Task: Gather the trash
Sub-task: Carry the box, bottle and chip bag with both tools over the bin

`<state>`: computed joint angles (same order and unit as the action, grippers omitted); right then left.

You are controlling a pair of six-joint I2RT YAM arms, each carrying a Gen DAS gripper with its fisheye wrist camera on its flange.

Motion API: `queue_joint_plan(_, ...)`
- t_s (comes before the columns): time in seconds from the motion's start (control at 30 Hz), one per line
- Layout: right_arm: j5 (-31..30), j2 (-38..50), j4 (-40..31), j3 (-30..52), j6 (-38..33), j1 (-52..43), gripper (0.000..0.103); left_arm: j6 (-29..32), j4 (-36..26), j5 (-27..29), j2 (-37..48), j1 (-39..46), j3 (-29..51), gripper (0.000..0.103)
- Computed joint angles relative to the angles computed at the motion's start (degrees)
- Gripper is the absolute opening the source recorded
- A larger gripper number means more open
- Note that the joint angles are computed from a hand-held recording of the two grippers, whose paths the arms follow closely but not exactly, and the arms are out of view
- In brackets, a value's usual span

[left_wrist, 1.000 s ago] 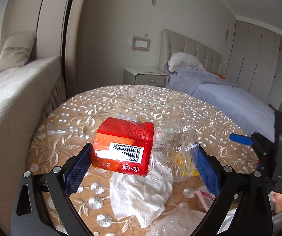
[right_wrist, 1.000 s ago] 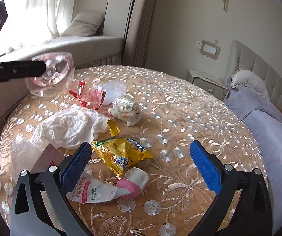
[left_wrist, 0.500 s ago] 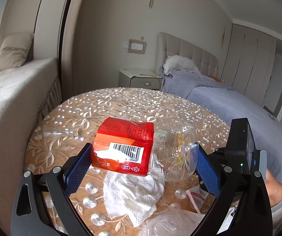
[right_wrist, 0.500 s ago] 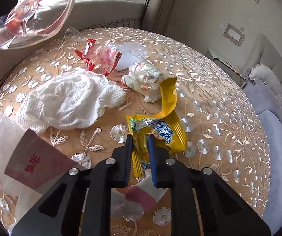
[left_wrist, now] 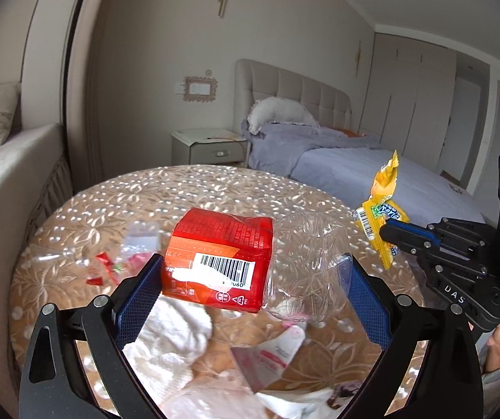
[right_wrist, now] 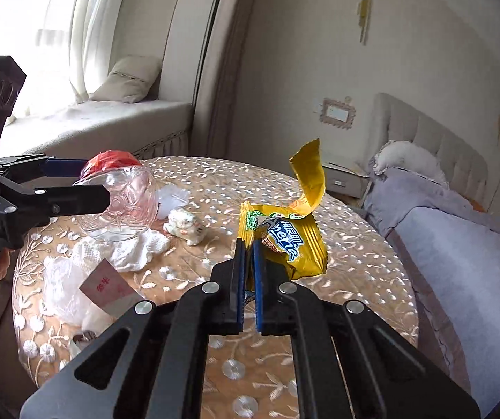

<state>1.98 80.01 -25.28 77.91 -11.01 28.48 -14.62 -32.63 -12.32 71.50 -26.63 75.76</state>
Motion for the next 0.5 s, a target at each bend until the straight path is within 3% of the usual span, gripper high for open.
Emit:
queue_joint_plan(0.27, -0.5, -13.7, -2.5, -9.4, -0.8, -11.8, 0.005, 0.0, 1.4, -4.0, 12.5, -14.3, 9.7, 0.095)
queue_joint_plan(0.5, -6.9, -21.6, -3.6, -15.5, -2.6, -27.2, 0.005, 1.6, 0.6, -4.1, 26.2, -22.9, 21.9, 0.095)
